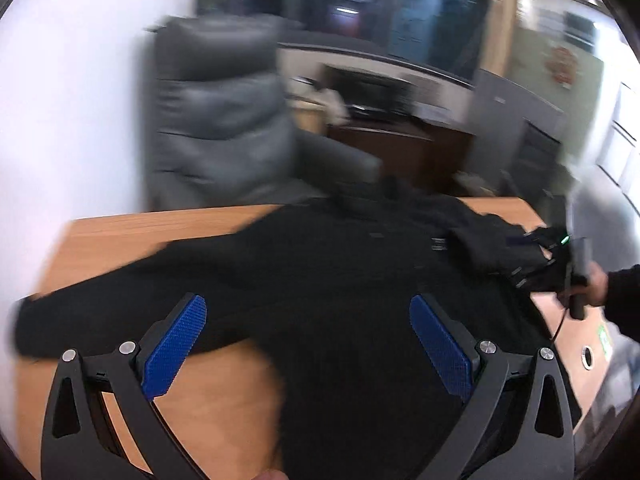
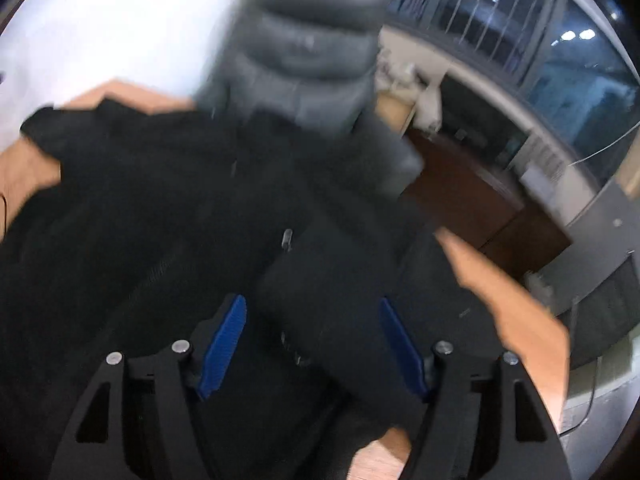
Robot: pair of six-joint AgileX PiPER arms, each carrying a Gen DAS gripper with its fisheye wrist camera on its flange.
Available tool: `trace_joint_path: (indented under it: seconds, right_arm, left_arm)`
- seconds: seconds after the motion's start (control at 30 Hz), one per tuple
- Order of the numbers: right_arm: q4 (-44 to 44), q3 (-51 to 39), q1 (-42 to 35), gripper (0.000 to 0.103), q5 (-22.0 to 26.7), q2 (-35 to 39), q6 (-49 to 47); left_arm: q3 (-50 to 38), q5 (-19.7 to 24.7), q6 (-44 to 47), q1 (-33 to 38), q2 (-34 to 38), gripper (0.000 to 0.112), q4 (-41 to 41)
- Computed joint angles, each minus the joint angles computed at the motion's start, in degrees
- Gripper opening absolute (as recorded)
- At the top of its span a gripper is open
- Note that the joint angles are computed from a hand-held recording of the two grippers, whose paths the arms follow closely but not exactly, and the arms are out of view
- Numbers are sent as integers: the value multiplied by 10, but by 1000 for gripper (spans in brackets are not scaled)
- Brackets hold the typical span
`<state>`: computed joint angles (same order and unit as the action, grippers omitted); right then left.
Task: Fold clothes
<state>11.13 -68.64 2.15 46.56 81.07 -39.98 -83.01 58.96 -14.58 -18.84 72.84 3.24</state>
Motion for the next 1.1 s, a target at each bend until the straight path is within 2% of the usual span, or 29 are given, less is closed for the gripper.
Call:
trace_joint_path:
  seconds: [0.1, 0.23, 0.33, 0.4, 0.43, 0.5, 0.63, 0.77, 0.9, 1.0, 1.1]
  right_arm:
    - [18, 50, -8, 70, -50, 21, -56]
    - [31, 111, 1, 63, -152, 24, -109]
    - [48, 109, 3, 50, -170, 33, -136]
    - [62, 101, -1, 22, -166, 36, -151]
    - [72, 93, -3, 16, -163, 35, -156]
    - [112, 63, -19, 13, -140, 27, -167]
    - [202, -36, -55, 13, -62, -6, -170]
    - [245, -161, -27, 13, -16, -18, -123]
    - [205, -230, 97, 13, -21, 17, -12]
    - [130, -226, 207, 13, -68, 76, 95]
    - [75, -211, 276, 13, -114, 143, 181]
  left_arm:
    - [-49, -48, 13, -26, 125, 103, -30]
    - [-98, -72, -8, -58, 245, 103, -7]
    - [-85, -91, -35, -77, 281, 103, 22]
    - [-70, -99, -52, -78, 290, 103, 29]
    - [-64, -102, -54, -76, 290, 103, 27]
    - [-38, -108, -65, -76, 280, 103, 27]
    - [13, -107, -82, -71, 244, 103, 47]
    - [67, -90, -103, -59, 172, 103, 57]
    - [145, -54, -129, -50, 72, 103, 85]
    - [207, -30, -117, -25, -16, 103, 52]
    - [245, -9, -93, -1, -82, 103, 31]
